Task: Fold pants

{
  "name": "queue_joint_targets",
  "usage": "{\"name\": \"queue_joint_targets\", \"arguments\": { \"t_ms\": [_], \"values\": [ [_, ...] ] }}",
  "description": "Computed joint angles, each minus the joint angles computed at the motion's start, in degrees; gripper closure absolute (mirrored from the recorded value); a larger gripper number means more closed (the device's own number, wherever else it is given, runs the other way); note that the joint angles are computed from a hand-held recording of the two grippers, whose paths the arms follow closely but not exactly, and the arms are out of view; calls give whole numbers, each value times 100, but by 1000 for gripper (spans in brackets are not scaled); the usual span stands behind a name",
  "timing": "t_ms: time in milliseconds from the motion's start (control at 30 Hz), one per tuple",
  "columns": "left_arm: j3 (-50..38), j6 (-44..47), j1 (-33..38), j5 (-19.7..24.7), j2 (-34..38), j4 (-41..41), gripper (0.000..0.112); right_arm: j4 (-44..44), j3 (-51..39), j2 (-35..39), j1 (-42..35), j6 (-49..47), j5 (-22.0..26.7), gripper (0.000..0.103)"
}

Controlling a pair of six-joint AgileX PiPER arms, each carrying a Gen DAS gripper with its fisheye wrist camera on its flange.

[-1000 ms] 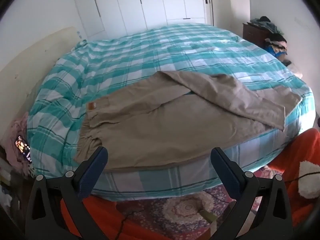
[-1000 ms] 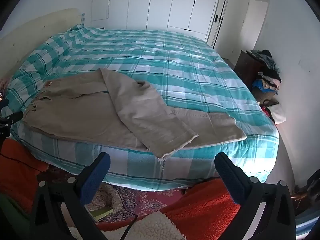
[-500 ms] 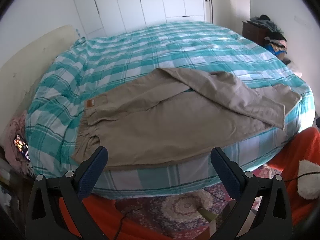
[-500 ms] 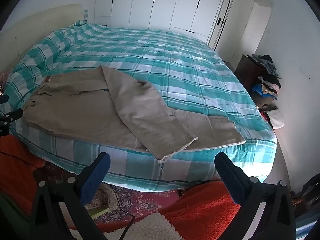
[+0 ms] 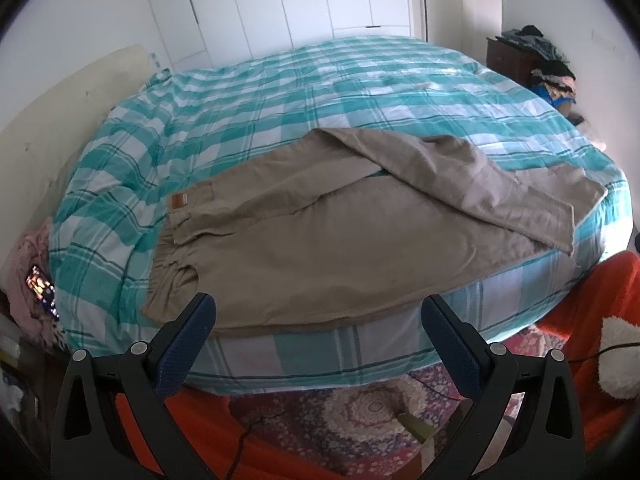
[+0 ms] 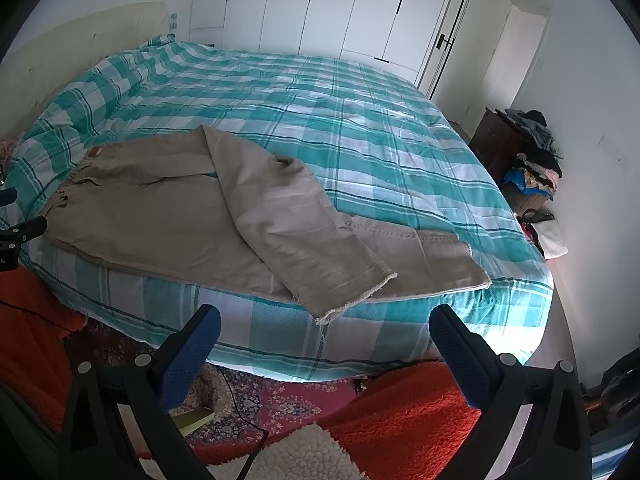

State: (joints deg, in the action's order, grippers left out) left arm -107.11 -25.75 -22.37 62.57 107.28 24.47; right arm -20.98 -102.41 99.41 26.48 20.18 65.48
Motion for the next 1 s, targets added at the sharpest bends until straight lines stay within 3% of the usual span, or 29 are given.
{"name": "queue_joint_targets", "arguments": {
  "t_ms": [1000],
  "values": [
    [-174,45,-27,149,149,-90,10,16,52,50,-28,88,66,0]
  ]
}}
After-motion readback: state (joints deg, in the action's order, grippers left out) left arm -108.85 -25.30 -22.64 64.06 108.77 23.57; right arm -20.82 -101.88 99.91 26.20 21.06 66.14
